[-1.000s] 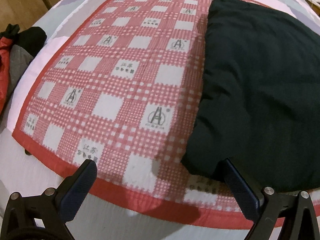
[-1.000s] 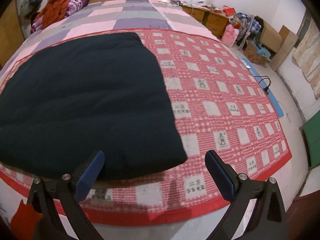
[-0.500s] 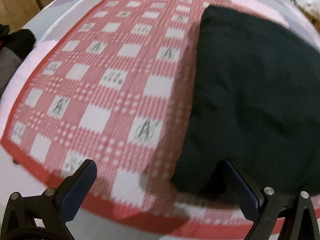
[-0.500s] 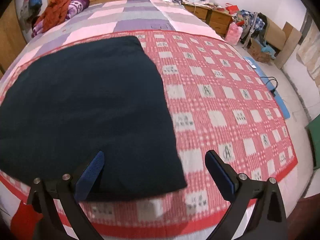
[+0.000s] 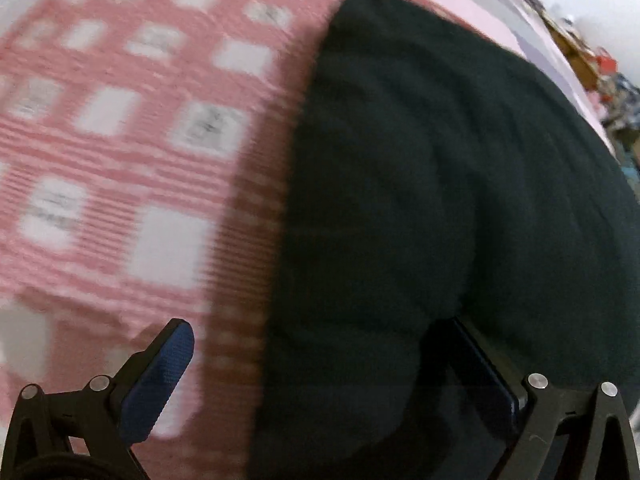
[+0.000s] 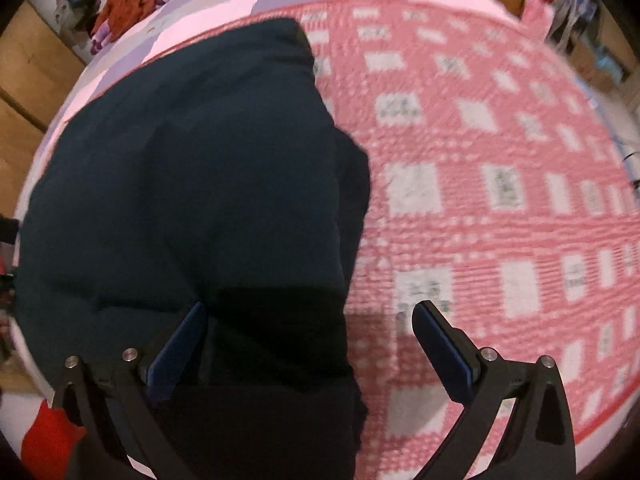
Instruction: Fold large clothes
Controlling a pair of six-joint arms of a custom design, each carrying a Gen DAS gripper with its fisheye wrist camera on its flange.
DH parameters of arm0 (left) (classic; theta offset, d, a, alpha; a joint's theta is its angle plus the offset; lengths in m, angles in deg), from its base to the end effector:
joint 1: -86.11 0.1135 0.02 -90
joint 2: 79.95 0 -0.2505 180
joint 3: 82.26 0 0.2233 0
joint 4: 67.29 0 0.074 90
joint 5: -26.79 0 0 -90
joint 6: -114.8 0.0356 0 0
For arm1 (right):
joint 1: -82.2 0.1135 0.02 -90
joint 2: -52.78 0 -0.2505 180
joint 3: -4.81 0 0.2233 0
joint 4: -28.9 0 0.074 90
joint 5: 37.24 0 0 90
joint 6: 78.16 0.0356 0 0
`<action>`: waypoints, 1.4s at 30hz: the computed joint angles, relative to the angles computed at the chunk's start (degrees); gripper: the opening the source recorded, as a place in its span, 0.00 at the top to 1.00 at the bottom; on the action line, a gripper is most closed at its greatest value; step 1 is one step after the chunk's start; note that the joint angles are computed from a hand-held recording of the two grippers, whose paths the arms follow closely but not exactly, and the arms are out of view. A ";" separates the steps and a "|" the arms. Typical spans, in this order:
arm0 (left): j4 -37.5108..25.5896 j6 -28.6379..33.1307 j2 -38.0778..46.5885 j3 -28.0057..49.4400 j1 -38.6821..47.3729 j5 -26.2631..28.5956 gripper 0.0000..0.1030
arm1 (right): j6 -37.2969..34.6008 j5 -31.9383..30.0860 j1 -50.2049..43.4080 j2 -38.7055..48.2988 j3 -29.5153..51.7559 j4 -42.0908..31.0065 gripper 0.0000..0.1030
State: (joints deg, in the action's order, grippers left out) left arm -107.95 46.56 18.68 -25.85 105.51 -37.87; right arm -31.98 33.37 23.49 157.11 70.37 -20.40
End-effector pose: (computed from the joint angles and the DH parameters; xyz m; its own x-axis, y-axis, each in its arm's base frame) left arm 0.2278 0.0641 0.1058 -0.9620 0.0164 -0.2726 0.1146 0.9303 -0.3485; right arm 0.1450 -0.2158 0.1089 -0.9286 0.2704 -0.2540 0.2180 0.9517 0.2161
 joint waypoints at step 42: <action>-43.13 16.59 -12.41 20.65 3.07 20.48 0.78 | -5.06 -22.95 8.29 -37.25 1.14 -36.55 0.75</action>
